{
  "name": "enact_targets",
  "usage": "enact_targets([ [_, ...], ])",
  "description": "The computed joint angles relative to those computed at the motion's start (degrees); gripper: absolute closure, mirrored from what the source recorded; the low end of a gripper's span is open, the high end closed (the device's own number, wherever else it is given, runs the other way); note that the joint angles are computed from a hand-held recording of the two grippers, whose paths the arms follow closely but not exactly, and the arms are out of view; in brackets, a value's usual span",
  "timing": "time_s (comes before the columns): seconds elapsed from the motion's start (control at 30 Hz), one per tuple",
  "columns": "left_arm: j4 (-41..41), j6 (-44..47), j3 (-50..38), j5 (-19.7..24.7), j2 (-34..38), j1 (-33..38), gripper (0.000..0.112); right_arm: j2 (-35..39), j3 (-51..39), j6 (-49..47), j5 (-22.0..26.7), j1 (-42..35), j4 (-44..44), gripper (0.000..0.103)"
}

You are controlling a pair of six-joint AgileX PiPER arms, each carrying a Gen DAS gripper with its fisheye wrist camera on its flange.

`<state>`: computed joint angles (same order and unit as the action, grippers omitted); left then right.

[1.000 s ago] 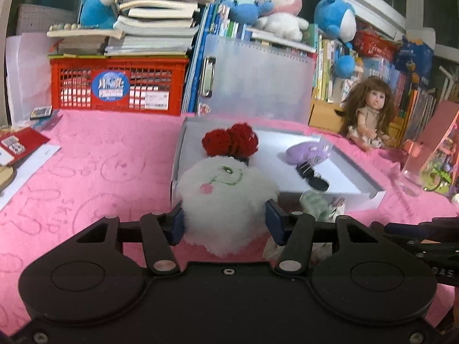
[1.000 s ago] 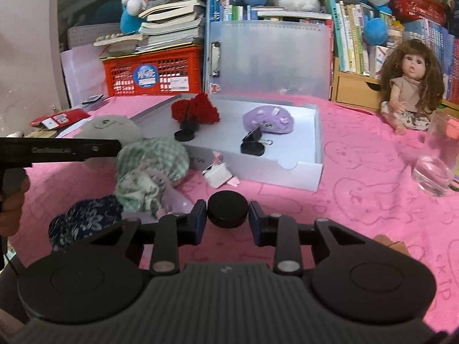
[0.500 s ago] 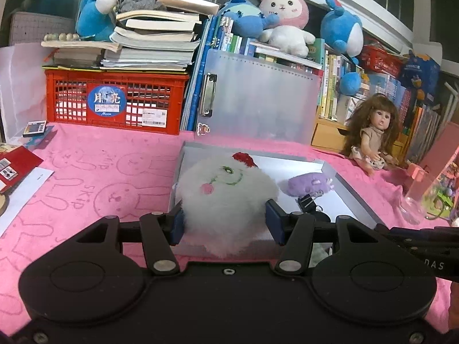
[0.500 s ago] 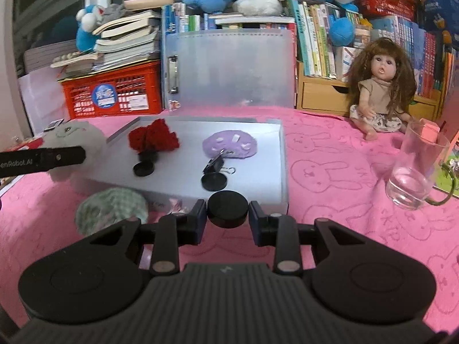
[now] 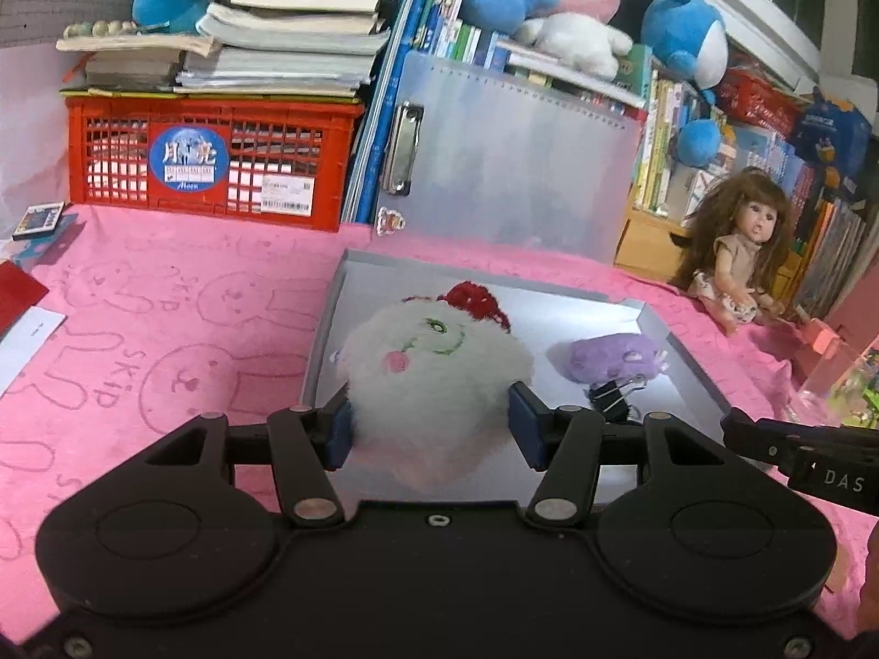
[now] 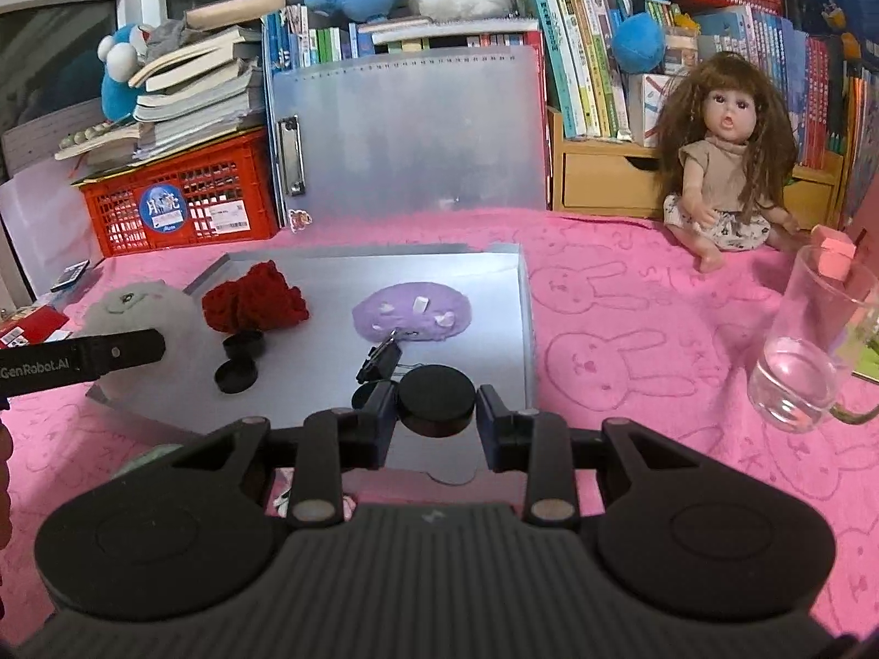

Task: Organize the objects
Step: 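Lower the white plush and disc into the box and open both tools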

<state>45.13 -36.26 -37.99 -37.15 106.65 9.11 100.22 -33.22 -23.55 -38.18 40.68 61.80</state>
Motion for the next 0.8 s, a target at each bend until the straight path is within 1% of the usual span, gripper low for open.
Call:
enact_targets([
  [0.17, -2.22, 0.34, -3.49, 3.36, 2.98, -2.05, 0.058, 1.94, -2.15, -0.81, 1.67, -2.23, -0.46, 0.067],
  [0.27, -3.95, 1.16, -4.75, 4.22, 4.26, -2.6, 0.058, 2.92, -3.14, -0.55, 2.81, -3.76, -1.56, 0.067],
  [0.43, -3.54, -1.1, -7.74, 6.53, 6.64, -3.6, 0.058, 4.65, -4.59, 0.84, 4.77, -5.94, -3.62, 0.067],
  [0.57, -4.89, -0.07, -9.12, 7.11, 7.86, -4.58, 0.058, 5.46, -5.21, 1.38, 5.34, -6.67, -4.6, 0.067],
  [0.8, -6.09, 0.23, -11.09, 8.45, 8.91, -5.82, 0.057, 6.56, -6.78, -0.55, 5.9, -6.98, -3.77, 0.067],
])
